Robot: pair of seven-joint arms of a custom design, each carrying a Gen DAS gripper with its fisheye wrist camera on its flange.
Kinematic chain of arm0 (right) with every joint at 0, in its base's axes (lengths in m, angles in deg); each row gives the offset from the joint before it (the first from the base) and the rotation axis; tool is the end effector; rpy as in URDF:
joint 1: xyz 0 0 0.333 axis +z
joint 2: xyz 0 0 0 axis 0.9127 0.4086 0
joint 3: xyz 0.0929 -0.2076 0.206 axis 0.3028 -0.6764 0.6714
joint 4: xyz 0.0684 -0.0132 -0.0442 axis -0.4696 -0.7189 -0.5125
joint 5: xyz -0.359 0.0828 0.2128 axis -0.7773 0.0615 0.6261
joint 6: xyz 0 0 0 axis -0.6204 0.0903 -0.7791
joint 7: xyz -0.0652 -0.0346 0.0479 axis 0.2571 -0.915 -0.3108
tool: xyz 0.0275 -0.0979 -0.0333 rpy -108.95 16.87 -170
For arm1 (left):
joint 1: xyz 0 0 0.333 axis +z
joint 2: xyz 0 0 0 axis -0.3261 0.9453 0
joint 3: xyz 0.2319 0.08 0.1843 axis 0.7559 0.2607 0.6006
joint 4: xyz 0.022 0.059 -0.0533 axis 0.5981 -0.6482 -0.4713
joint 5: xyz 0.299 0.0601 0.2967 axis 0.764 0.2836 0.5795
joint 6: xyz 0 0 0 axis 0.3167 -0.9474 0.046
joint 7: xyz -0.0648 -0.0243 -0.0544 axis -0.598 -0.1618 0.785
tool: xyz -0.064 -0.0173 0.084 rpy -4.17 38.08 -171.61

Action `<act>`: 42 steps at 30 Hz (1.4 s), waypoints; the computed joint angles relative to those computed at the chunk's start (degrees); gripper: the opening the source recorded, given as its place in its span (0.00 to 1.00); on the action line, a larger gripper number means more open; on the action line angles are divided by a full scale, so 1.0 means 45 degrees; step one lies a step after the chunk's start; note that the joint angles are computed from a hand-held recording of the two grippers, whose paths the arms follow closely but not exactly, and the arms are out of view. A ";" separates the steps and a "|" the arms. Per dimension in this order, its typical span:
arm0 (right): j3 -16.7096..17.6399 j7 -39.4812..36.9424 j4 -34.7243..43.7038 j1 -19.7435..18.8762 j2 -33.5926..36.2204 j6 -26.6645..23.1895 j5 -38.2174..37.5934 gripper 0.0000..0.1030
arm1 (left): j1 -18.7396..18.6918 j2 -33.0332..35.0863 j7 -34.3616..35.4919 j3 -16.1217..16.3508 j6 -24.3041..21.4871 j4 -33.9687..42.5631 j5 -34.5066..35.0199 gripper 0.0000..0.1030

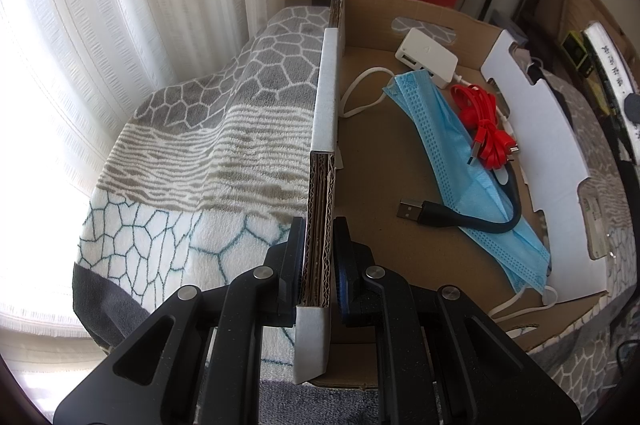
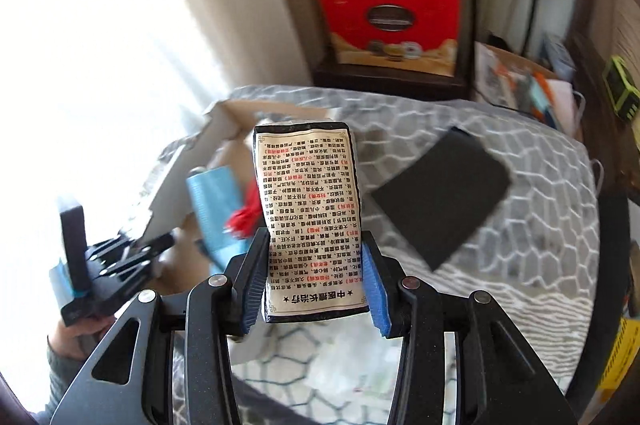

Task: Organize objects
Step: 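Carry the paper packet into the box and release it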

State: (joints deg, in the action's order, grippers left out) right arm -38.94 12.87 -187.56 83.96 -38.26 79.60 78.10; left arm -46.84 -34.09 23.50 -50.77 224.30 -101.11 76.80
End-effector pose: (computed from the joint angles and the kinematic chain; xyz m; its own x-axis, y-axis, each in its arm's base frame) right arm 0.6210 0.2566 0.4630 0.5334 -0.8150 -0.2263 -0.7743 -0.3627 -0.5187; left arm 0.5202 -0.4520 0.3728 0.1642 -0.9848 0.0564 -0.8549 -0.1706 -0.4899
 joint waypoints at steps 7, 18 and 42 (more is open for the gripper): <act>0.0462 -0.0411 -0.0052 0.0670 0.0154 -0.0153 -0.0013 0.43 | 0.0033 -0.0059 -0.0056 0.0003 0.0113 -0.0122 -0.0034 0.12; 0.0915 -0.0702 0.0979 0.0870 0.1516 -0.1208 0.1579 0.53 | 0.0099 -0.0187 -0.0154 -0.0038 0.0320 -0.0312 -0.0167 0.12; 0.0002 -0.0163 -0.0157 0.0214 -0.0080 -0.0657 0.0478 0.53 | 0.0137 -0.0231 -0.0130 -0.0055 0.0396 -0.0365 -0.0240 0.12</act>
State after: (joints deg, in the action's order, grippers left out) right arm -38.93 12.13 -188.27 84.92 -38.63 76.64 80.26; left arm -46.23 -35.13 22.92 -51.01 226.08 -102.76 75.71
